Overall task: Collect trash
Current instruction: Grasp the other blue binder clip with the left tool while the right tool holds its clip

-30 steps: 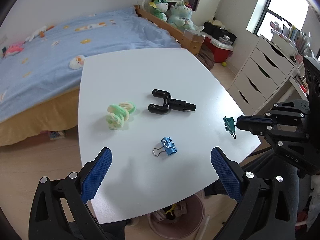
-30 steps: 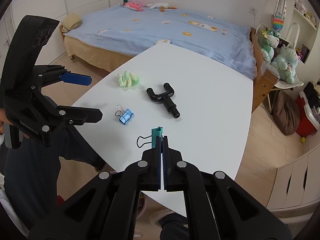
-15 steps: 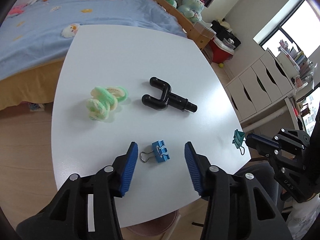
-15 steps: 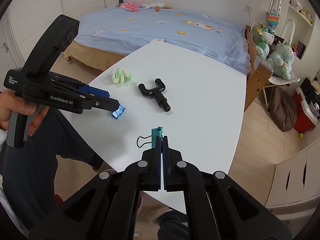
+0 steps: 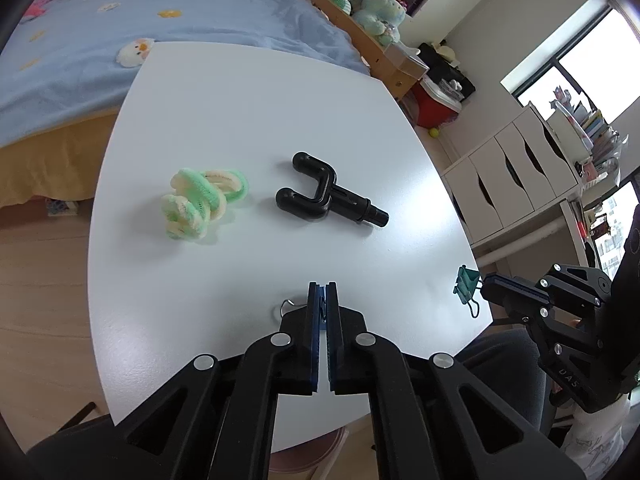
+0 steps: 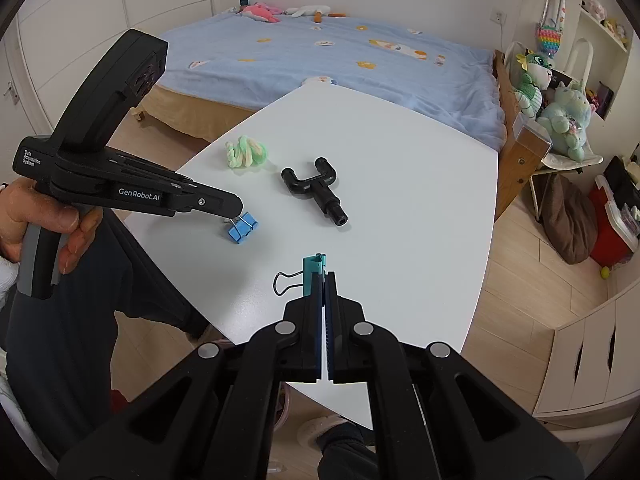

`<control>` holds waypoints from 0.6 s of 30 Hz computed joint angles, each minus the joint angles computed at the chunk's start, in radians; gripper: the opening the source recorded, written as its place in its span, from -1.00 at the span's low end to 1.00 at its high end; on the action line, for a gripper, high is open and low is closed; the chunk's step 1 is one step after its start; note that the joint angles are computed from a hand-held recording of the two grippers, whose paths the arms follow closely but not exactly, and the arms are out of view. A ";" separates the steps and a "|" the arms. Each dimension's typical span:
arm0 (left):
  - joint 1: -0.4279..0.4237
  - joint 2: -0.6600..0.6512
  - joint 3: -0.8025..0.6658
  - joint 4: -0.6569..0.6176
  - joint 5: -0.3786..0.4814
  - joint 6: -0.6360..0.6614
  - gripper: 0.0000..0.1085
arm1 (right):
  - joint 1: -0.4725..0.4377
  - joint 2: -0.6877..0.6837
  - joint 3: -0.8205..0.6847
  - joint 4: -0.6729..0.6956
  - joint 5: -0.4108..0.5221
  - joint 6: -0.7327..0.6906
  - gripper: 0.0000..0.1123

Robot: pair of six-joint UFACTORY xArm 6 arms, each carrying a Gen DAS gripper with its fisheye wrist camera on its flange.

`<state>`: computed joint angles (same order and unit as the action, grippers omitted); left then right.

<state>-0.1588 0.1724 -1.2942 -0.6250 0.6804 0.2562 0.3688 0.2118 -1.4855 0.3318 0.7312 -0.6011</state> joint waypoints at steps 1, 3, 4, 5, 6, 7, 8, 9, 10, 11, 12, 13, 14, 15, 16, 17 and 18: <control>-0.001 0.000 -0.001 -0.003 0.000 0.009 -0.98 | 0.000 0.000 -0.001 0.003 0.000 -0.001 -0.98; -0.006 -0.008 0.006 -0.001 -0.008 0.027 -0.99 | 0.001 -0.002 0.003 0.009 -0.005 -0.002 -0.98; -0.009 -0.015 0.013 0.004 -0.017 0.033 -0.99 | 0.001 -0.004 0.005 0.013 -0.006 -0.003 -0.98; -0.010 -0.021 0.019 0.003 -0.023 0.042 -0.99 | 0.002 -0.005 0.007 0.016 -0.007 -0.004 -0.98; -0.015 -0.031 0.027 0.009 -0.033 0.051 -0.99 | 0.003 -0.005 0.008 0.018 -0.009 -0.005 -0.98; -0.019 -0.042 0.036 0.028 -0.045 0.052 -0.99 | 0.004 -0.010 0.013 0.023 -0.010 -0.008 -0.98; -0.024 -0.052 0.045 0.047 -0.056 0.054 -0.99 | 0.005 -0.015 0.019 0.028 -0.012 -0.012 -0.98; -0.029 -0.062 0.053 0.064 -0.065 0.056 -0.99 | 0.005 -0.021 0.025 0.035 -0.014 -0.016 -0.98; -0.036 -0.078 0.067 0.086 -0.076 0.059 -0.99 | 0.005 -0.027 0.030 0.044 -0.015 -0.020 -0.98; -0.043 -0.095 0.082 0.111 -0.088 0.060 -0.99 | 0.006 -0.035 0.038 0.055 -0.017 -0.025 -0.98; -0.049 -0.112 0.097 0.128 -0.097 0.063 -0.99 | 0.006 -0.043 0.046 0.063 -0.021 -0.030 -0.98; -0.053 -0.126 0.108 0.140 -0.104 0.066 -0.99 | 0.007 -0.052 0.055 0.071 -0.023 -0.034 -0.98; -0.058 -0.142 0.121 0.149 -0.112 0.073 -0.99 | 0.008 -0.062 0.065 0.078 -0.026 -0.037 -0.98; -0.061 -0.158 0.133 0.148 -0.115 0.084 -0.99 | 0.010 -0.072 0.075 0.086 -0.029 -0.043 -0.98; -0.064 -0.171 0.143 0.142 -0.116 0.095 -0.99 | 0.011 -0.081 0.083 0.092 -0.031 -0.048 -0.98; -0.066 -0.186 0.155 0.134 -0.118 0.106 -0.99 | 0.012 -0.090 0.093 0.099 -0.032 -0.052 -0.98; -0.067 -0.203 0.171 0.123 -0.120 0.117 -0.99 | 0.013 -0.098 0.101 0.106 -0.032 -0.055 -0.98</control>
